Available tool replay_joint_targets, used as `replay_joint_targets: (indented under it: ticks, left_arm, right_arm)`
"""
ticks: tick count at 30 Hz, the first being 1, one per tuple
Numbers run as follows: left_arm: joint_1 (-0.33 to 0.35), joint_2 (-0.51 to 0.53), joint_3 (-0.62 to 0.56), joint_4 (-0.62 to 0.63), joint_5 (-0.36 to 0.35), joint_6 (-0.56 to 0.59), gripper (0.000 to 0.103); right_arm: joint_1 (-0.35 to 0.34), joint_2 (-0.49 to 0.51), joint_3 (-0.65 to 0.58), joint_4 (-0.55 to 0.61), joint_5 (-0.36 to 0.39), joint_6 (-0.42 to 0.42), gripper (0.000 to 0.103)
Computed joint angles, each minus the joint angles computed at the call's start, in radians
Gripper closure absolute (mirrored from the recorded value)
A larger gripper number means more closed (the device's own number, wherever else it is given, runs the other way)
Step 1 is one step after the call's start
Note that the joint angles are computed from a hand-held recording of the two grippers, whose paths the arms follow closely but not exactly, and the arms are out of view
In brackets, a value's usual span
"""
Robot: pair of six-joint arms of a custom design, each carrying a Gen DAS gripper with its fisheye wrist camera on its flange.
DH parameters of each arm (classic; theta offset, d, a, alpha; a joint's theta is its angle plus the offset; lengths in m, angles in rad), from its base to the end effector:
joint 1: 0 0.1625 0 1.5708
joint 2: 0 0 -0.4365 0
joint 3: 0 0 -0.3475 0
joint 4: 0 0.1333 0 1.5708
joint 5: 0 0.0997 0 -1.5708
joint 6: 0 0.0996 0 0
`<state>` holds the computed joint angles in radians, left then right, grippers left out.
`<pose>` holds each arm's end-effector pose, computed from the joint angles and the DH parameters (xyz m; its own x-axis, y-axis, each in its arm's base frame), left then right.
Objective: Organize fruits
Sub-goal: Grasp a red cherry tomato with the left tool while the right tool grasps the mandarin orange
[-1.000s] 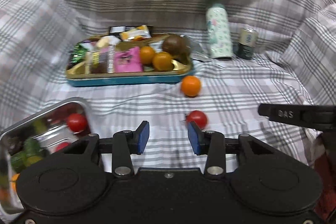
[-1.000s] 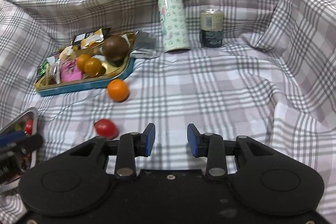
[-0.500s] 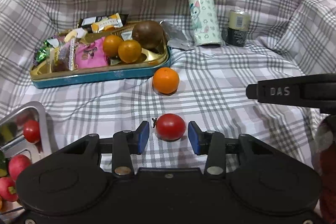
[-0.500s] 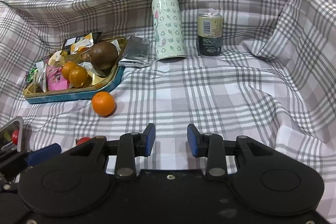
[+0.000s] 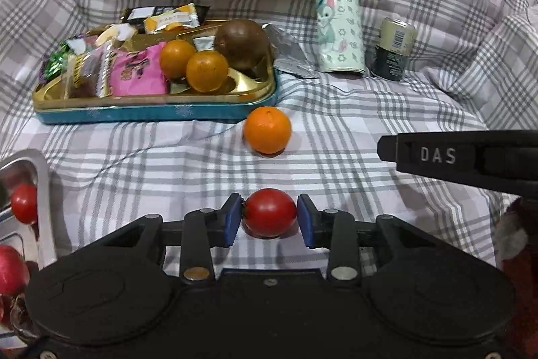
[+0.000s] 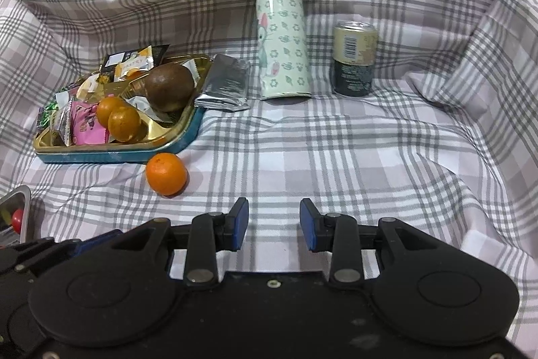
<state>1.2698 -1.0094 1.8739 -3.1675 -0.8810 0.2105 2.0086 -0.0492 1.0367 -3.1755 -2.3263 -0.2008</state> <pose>0.0149 -0.6155 0.2771 -0.7977 -0.0253 -0.6025 0.3959 0.7317 -0.5549 0.3771 -0.6523 -0.1075 -0.7419 -0.0975 0.6634 -0.5038 0.7339 -0.4556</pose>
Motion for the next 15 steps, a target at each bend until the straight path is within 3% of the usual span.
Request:
replay_joint_targets:
  ticks: [15]
  left_arm:
    - [0.014,-0.118,0.032,0.011,0.037,-0.097,0.059]
  right_arm:
    - [0.002,0.124,-0.261,0.195,0.081,-0.031,0.064]
